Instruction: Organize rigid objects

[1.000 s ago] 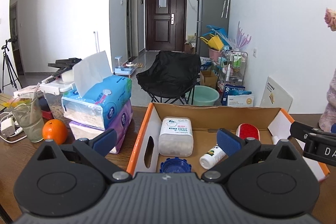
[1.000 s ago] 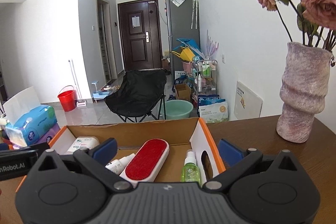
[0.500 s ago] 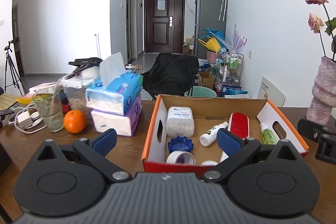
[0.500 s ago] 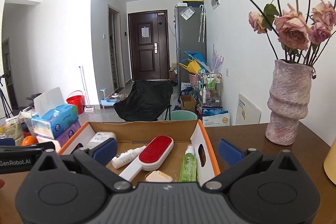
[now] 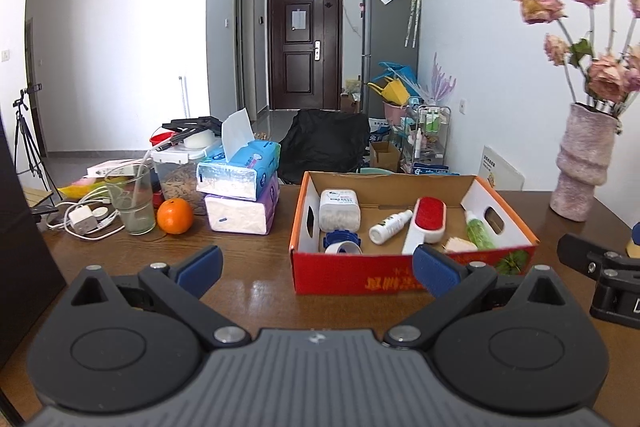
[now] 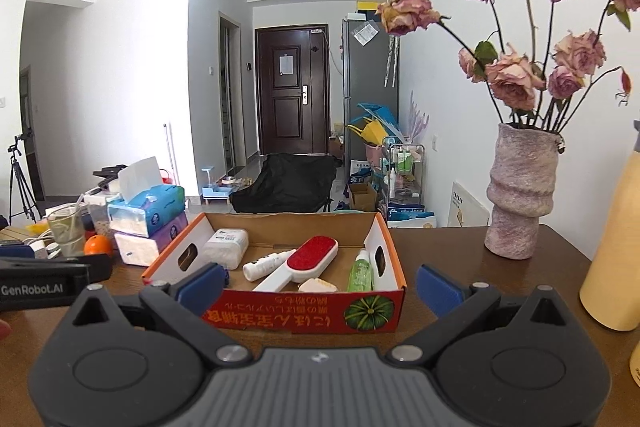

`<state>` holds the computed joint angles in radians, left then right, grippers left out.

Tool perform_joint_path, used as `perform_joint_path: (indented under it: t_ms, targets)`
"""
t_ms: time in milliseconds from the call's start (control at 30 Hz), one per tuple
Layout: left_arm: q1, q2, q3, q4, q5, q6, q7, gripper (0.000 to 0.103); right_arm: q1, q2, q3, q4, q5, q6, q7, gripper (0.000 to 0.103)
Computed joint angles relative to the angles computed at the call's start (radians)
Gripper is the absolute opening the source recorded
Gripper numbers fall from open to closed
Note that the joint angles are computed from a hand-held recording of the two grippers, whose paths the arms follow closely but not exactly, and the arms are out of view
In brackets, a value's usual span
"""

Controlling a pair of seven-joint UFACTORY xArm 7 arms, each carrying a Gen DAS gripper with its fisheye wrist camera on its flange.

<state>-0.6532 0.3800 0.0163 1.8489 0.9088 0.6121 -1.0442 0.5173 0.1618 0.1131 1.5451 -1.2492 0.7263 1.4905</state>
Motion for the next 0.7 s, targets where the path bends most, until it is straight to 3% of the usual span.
perform_joint_path:
  t_ms: [100,400,700]
  targets:
    - [-0.006,-0.098,-0.01,-0.128,0.04,-0.019,-0.056,0.103,0.007,-0.074,0.021,-0.084,-0.011,0.011,0.048,0.103]
    - [0.045,-0.355,-0.135,-0.435,0.144,0.011,-0.173,0.103,-0.019,-0.281,0.174,-0.298,0.008,0.107,0.109,0.103]
    - [0.112,-0.608,-0.274,-0.673,0.146,0.033,-0.218,0.103,-0.023,-0.419,0.343,-0.403,0.073,0.247,0.115,0.103]
